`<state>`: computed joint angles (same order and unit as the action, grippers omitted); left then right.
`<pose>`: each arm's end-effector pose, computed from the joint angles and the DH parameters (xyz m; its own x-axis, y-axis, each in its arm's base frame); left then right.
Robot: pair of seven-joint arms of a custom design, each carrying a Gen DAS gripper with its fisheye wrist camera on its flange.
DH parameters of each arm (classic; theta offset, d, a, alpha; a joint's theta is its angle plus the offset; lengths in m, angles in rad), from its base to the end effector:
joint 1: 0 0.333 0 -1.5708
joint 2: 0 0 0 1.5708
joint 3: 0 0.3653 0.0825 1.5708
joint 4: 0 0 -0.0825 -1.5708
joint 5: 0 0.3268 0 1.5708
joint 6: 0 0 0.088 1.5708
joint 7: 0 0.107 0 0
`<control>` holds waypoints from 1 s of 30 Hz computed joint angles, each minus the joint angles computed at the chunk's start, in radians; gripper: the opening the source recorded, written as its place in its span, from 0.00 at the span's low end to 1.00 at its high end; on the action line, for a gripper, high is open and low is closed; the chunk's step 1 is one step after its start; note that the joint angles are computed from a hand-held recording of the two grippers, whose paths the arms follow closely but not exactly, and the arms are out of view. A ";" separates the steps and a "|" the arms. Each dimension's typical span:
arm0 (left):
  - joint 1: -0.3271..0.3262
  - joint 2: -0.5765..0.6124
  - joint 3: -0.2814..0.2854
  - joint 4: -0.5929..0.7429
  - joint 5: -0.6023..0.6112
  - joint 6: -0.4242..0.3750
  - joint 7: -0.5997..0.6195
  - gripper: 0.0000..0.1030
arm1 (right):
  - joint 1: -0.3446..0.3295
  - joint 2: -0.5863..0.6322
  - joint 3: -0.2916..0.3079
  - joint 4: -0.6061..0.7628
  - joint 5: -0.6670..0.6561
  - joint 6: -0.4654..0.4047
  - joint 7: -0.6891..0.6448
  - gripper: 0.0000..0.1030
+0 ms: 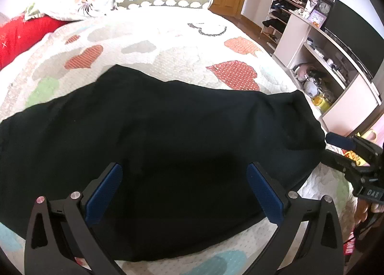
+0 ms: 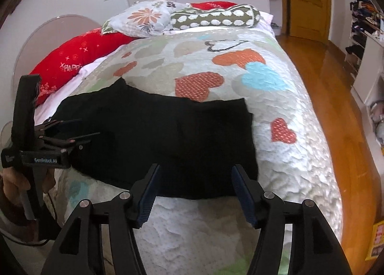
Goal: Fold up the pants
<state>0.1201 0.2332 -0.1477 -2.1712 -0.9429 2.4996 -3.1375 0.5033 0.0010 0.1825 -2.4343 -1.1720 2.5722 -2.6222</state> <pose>0.5411 -0.0059 0.3840 -0.7686 -0.6232 0.1449 -0.5811 0.5851 -0.5657 0.3401 0.2979 0.4026 -0.3669 -0.9218 -0.1252 -0.6986 0.3619 -0.6173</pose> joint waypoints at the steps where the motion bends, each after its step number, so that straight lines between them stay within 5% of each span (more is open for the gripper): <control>1: -0.002 0.002 0.000 0.003 0.006 -0.004 -0.010 1.00 | 0.001 -0.004 0.001 -0.003 0.003 -0.005 0.003 0.61; 12: -0.029 0.022 -0.009 0.002 0.064 0.023 -0.066 1.00 | -0.002 0.029 -0.007 0.006 0.077 -0.040 -0.034 0.64; 18: -0.031 0.010 -0.028 0.023 0.079 -0.015 -0.046 1.00 | -0.003 -0.017 -0.005 -0.059 0.022 -0.002 0.093 0.64; 23: -0.062 0.019 -0.038 0.080 0.149 -0.120 -0.060 1.00 | -0.023 -0.040 -0.002 -0.119 -0.200 0.100 0.383 0.64; 30: -0.129 0.082 -0.067 0.179 0.264 -0.242 -0.084 1.00 | -0.015 -0.012 0.001 -0.110 -0.450 0.101 0.673 0.73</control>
